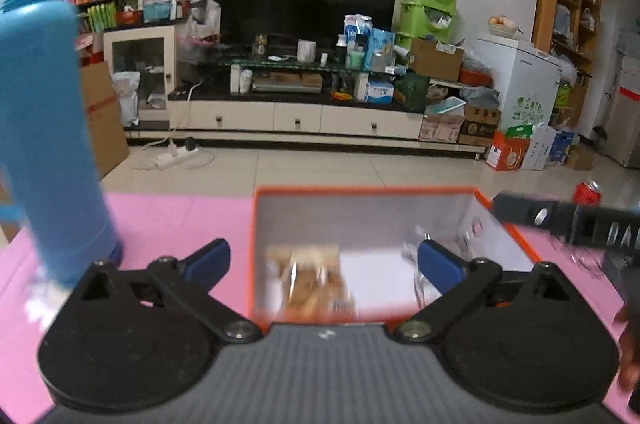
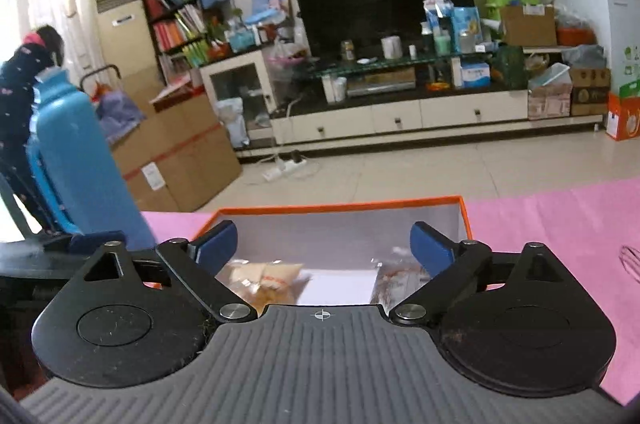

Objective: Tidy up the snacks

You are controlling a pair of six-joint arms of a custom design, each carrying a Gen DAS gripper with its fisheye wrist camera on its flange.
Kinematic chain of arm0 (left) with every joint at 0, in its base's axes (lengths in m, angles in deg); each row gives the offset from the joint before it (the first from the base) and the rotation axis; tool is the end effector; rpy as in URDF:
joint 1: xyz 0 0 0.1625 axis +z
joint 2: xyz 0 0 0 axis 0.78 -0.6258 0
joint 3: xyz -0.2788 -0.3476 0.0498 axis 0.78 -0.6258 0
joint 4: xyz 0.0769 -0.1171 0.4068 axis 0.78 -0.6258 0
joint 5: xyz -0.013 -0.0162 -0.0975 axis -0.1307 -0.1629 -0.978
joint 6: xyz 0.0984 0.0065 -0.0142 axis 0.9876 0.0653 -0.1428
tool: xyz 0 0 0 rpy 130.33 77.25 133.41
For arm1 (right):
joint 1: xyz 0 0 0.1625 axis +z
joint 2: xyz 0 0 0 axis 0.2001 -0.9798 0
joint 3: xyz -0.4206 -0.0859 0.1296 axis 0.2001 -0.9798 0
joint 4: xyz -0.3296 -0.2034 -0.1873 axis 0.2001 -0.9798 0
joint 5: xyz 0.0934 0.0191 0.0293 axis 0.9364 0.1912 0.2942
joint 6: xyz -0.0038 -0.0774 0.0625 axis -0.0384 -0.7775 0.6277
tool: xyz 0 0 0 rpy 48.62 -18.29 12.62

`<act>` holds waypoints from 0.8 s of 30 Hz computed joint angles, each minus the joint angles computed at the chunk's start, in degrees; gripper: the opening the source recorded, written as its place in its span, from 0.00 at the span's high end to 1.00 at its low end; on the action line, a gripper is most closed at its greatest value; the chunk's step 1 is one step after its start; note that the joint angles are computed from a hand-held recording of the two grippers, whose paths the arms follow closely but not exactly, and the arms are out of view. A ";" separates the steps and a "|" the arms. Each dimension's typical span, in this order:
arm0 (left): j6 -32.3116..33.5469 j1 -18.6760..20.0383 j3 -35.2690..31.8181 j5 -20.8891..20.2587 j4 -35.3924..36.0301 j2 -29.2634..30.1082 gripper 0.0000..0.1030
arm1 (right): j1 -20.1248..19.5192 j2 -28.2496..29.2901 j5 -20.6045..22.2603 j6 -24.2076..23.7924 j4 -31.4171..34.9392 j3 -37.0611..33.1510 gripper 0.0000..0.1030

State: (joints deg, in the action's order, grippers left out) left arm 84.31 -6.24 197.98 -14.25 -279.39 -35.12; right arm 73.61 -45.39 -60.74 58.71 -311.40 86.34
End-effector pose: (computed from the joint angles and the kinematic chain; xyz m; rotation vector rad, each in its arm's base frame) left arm -0.2528 -0.5175 0.0546 1.0178 2.3835 -1.0753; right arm 0.0717 -0.4908 0.2470 0.3041 -2.1515 1.4738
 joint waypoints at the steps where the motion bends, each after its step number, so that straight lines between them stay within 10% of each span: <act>1: -0.48 -0.17 2.42 0.38 -0.74 -1.31 0.05 | 0.25 -0.59 -0.26 0.11 -1.54 1.85 0.17; 14: -14.86 -3.88 28.33 5.62 3.75 -11.50 0.04 | -11.54 8.04 4.69 9.28 -23.96 28.35 0.14; 24: -17.31 -3.15 25.46 8.87 6.21 -8.82 0.04 | -3.87 12.06 -2.22 6.99 -17.12 22.94 0.15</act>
State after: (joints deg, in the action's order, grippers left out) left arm 67.00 -9.38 223.44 -5.39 -273.18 -43.93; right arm 69.75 -33.33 -62.95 65.70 -328.53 109.28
